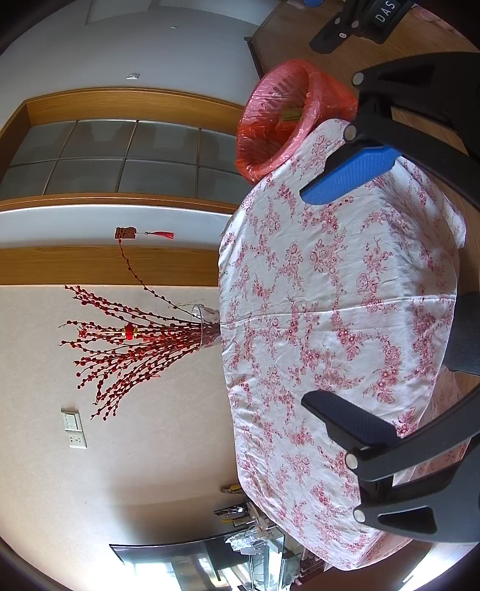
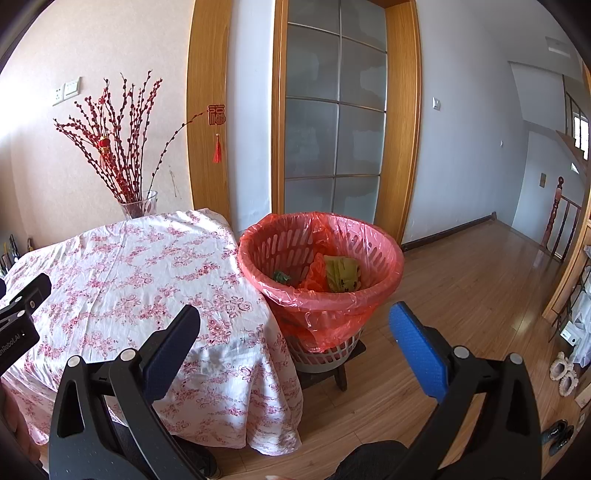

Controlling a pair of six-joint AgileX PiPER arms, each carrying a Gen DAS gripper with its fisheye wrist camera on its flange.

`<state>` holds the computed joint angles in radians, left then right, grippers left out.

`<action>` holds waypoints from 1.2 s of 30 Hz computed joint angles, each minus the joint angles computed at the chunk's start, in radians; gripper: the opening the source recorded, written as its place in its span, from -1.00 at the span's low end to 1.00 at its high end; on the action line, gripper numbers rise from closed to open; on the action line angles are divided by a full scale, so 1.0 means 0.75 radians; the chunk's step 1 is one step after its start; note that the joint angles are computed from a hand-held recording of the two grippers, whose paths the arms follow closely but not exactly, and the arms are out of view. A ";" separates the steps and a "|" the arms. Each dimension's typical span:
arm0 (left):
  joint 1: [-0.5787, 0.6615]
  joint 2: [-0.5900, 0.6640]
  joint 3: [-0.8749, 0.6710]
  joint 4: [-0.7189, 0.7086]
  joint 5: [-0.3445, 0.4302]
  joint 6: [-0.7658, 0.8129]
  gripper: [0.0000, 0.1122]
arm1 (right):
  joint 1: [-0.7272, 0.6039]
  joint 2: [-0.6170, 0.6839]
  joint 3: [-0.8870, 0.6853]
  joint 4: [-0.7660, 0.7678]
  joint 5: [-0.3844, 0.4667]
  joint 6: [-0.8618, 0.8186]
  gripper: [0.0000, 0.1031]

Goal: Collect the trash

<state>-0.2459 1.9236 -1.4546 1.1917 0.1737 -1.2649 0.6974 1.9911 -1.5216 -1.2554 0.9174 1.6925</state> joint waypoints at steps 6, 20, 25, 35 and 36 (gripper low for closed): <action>0.000 -0.001 0.003 0.003 0.000 -0.004 0.76 | 0.001 0.000 0.004 -0.002 0.001 0.006 0.96; 0.000 0.012 0.009 0.063 0.006 -0.070 0.76 | 0.000 0.003 0.010 -0.002 -0.003 0.012 0.96; 0.004 0.015 0.001 -0.028 0.002 0.023 0.76 | 0.002 0.008 0.003 0.001 -0.001 0.008 0.96; 0.004 0.018 -0.004 -0.032 0.009 0.028 0.76 | 0.004 0.007 0.005 0.001 -0.001 0.010 0.96; 0.003 0.021 -0.009 -0.044 0.012 0.040 0.76 | 0.002 0.008 0.003 0.003 -0.002 0.007 0.96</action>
<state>-0.2433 1.9392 -1.4612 1.1590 0.1825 -1.2346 0.6986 1.9974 -1.5195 -1.2535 0.9157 1.6975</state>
